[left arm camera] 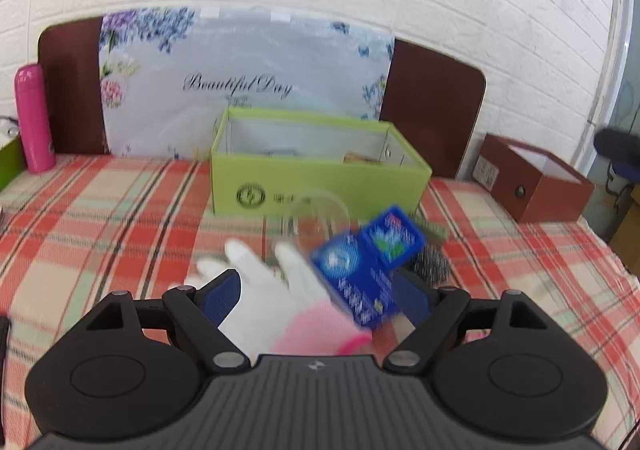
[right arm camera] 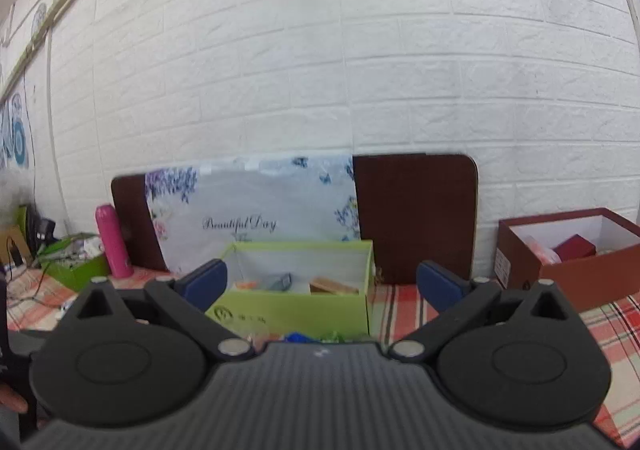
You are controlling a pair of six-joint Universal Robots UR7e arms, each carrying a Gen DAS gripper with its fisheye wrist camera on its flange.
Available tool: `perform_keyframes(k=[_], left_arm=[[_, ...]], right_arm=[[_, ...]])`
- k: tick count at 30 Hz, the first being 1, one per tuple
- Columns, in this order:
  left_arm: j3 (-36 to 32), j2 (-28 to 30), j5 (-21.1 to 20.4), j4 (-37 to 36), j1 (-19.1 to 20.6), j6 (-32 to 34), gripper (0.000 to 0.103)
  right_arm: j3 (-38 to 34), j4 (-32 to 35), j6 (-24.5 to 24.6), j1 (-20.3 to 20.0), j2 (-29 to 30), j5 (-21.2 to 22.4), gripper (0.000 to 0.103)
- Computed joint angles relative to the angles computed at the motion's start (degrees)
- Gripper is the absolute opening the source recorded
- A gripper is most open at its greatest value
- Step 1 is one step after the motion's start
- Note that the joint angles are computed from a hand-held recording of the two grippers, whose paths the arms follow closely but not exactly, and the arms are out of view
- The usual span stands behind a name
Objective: Organize objects
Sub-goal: 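Grasp a pink-cuffed white glove with each tool at its cuff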
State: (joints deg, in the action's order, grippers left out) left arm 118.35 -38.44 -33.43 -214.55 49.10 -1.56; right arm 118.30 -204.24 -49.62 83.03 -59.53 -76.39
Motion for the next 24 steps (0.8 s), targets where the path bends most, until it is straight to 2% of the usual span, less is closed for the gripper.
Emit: perform_keyframes(k=[3,6,10,15,17,18,19,20,21,22,23,24], left_arm=[[2.4,0.2,0.1,1.0,0.0,-4.0,0.086],[3.9,-0.1,-0.4,3.3,0.6,-7.1,0.086],[2.9,0.8,-0.6,2.6,1.1,-6.3,0.086],[-1.4,3.6,-2.6,3.8,2.3,-4.3,0.086],[-3.0,4.7,-2.7,4.6,2.9,-3.0,0.086],[-3.8,5.3,-2.3,4.9,3.2,-2.5,0.086],[-4.5,5.6,-1.8,5.7,3.5,-2.4,0.083],[-4.8,5.7,-1.5,6.3,3.8,-2.8,0.077],[-4.9,5.6,-1.4,6.2,4.2,-3.0,0.066],[-4.9,5.7,-1.3,4.9,4.3,-2.3,0.060],[-4.7,5.4,-1.5,4.7,4.5,-2.4,0.052],[-4.3,4.6,-2.1,5.1,4.8,-2.7,0.034]], right_arm=[[4.1,-2.0,-3.6,-2.3,-0.5,-3.6,0.103],[6.2,-0.3,-4.3,-4.9,-0.2,-7.5,0.103],[7.2,-0.9,-4.3,-7.1,2.5,-15.0,0.103],[8.4,-0.3,-4.7,-9.0,3.6,-15.2,0.100],[7.4,0.8,-4.4,-8.5,4.8,-16.7,0.086],[7.0,2.2,-3.8,-8.4,5.1,-16.8,0.071],[7.0,1.7,-3.6,-8.2,5.5,-16.6,0.060],[6.9,0.2,-4.6,-7.8,6.4,-16.5,0.054],[6.9,-0.6,-5.7,-7.5,6.9,-16.3,0.043],[6.9,-1.0,-6.0,-7.3,7.2,-15.3,0.030],[6.9,-0.2,-5.9,-7.2,7.1,-14.3,0.023],[6.5,1.2,-5.2,-7.1,7.0,-13.1,0.015]])
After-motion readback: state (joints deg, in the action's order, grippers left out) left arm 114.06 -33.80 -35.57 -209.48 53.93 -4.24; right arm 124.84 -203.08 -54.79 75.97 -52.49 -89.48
